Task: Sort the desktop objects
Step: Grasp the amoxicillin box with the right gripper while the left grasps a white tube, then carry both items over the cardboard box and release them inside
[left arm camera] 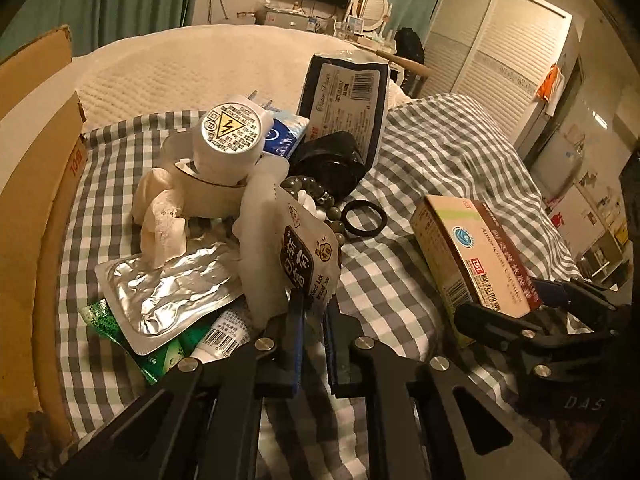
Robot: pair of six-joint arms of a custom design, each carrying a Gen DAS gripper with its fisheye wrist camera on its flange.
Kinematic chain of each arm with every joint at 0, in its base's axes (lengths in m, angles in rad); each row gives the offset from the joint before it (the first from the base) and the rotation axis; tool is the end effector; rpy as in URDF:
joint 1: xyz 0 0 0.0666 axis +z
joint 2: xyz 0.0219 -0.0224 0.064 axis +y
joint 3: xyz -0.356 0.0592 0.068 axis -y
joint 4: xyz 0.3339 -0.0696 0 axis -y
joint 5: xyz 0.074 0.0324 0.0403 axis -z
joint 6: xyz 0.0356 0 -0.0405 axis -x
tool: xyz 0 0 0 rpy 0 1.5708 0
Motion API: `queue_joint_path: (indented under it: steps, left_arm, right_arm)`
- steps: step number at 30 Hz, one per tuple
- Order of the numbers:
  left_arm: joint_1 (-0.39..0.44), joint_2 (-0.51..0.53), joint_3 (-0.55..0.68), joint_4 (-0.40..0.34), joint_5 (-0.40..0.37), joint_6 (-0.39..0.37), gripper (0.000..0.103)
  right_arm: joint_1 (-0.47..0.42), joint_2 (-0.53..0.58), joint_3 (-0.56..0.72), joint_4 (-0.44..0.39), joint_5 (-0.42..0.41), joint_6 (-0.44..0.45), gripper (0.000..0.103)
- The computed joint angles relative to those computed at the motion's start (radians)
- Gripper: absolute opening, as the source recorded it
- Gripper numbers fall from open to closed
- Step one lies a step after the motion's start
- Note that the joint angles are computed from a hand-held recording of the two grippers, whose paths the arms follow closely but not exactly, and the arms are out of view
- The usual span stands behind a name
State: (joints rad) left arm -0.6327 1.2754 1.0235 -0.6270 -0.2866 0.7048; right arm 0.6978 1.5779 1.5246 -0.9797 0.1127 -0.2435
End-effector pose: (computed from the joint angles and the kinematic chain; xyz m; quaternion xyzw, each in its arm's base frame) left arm 0.3085 -0.2143 0.3243 -0.0820 0.9288 -0.1027 0.3466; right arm 0.3719 0.3061 0.3743 -0.2022 0.9412 0.0719 0.2610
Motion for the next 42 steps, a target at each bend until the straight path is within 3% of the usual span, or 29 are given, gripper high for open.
queue_joint_path:
  steps: [14, 18, 21, 22, 23, 24, 26, 33, 42]
  left_arm:
    - [-0.020, -0.049, -0.013, -0.059, -0.034, 0.069, 0.012]
    - [-0.022, -0.036, 0.002, -0.040, -0.041, 0.066, 0.038]
    - [-0.016, -0.014, 0.019, -0.002, -0.079, 0.031, 0.045]
    - [-0.012, -0.007, 0.021, 0.006, -0.087, 0.019, 0.044]
    - [-0.005, 0.004, 0.024, 0.010, -0.088, 0.011, 0.031]
    - [0.005, 0.009, 0.020, 0.014, -0.074, 0.012, 0.007]
    - [0.026, 0.000, -0.004, 0.039, -0.031, 0.028, 0.005]
    - [0.000, -0.081, -0.048, 0.077, -0.047, 0.042, 0.005]
    - [-0.037, -0.200, -0.039, 0.039, -0.097, 0.063, 0.005]
  right_arm:
    - [-0.004, 0.003, 0.013, -0.020, 0.023, -0.068, 0.090]
    - [-0.002, 0.007, 0.016, -0.009, 0.031, -0.081, 0.091]
    - [-0.001, 0.022, 0.026, -0.003, 0.041, -0.083, 0.091]
    - [0.001, 0.024, 0.025, 0.007, 0.050, -0.082, 0.091]
    - [0.002, 0.023, 0.020, 0.015, 0.055, -0.080, 0.091]
    - [0.003, 0.021, 0.016, 0.023, 0.056, -0.076, 0.090]
    - [0.001, 0.015, 0.003, 0.042, 0.046, -0.065, 0.077]
    - [0.002, -0.033, -0.032, 0.081, 0.040, -0.051, 0.076]
    - [0.014, -0.118, -0.028, 0.088, -0.028, -0.093, 0.076]
